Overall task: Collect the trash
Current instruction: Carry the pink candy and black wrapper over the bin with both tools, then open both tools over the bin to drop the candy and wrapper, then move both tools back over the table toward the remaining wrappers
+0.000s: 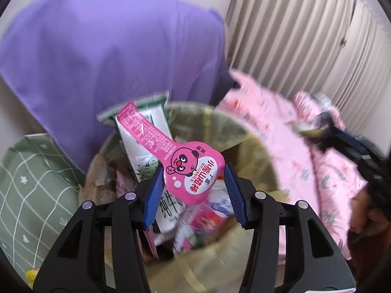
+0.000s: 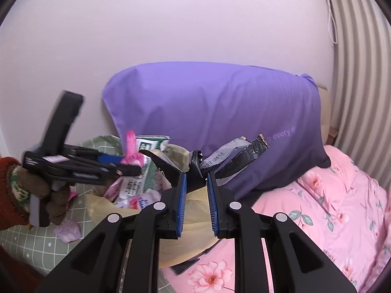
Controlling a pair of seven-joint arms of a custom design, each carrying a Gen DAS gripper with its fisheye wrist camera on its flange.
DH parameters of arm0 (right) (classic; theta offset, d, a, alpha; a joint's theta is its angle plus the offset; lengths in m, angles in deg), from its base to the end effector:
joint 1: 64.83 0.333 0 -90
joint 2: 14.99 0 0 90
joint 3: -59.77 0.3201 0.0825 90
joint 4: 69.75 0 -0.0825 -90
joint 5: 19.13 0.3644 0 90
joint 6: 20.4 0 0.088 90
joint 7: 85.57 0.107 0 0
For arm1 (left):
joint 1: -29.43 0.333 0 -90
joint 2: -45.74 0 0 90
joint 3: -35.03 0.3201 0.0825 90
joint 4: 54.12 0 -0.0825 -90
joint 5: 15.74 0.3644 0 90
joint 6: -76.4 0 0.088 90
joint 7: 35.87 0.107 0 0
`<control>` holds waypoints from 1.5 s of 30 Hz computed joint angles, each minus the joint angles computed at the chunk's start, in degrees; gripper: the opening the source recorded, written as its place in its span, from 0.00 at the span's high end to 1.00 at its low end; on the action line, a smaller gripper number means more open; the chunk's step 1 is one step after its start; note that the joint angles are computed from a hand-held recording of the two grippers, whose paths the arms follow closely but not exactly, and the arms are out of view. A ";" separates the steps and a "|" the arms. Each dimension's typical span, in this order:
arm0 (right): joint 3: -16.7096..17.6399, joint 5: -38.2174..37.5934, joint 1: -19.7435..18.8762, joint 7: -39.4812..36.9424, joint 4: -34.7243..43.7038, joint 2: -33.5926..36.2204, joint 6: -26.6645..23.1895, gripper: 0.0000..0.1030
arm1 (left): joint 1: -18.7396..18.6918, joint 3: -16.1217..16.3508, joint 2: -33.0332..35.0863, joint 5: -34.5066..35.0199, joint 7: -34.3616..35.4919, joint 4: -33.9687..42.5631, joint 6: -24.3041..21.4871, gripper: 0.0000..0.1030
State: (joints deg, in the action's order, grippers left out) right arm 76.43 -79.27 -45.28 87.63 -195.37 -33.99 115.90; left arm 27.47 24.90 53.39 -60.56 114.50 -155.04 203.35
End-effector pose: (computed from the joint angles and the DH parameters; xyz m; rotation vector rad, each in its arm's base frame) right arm 0.3836 0.2902 0.5864 -1.4503 1.7521 -1.0551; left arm 0.5987 -0.1459 0.5384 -0.9846 2.7114 -1.1762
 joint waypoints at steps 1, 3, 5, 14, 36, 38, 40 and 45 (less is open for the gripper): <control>-0.04 -0.15 -0.21 0.39 0.04 0.17 -0.21 0.83 | -0.37 0.05 1.08 1.94 -1.52 0.91 -0.43 0.55; -0.42 -0.34 -0.51 0.87 -0.12 0.22 -0.04 0.83 | -0.68 -0.14 3.19 5.03 -3.00 2.89 -3.18 0.61; -0.91 -0.56 -0.94 1.28 0.02 0.76 0.42 0.83 | -0.98 -0.16 5.16 8.20 -5.00 4.25 -5.13 0.80; -3.29 -2.33 -1.63 -0.07 3.88 6.36 7.16 0.83 | 3.61 -0.03 3.71 0.47 -3.85 2.63 -9.74 0.56; -6.07 5.78 4.49 -16.27 11.17 15.88 13.46 0.61 | 7.85 9.07 -15.43 -9.63 0.13 -19.02 4.49 0.43; -5.85 5.83 5.14 -17.28 11.89 16.44 14.05 0.61 | 8.39 10.22 -17.41 -9.78 0.26 -21.97 6.92 0.43; -5.92 6.19 5.62 -17.70 12.39 17.13 15.55 0.61 | 8.99 11.17 -18.94 -9.76 -0.20 -24.72 9.93 0.43; -6.34 9.11 7.03 -19.85 13.27 20.01 21.10 0.61 | 10.88 13.46 -21.86 -8.17 -2.39 -29.64 16.15 0.43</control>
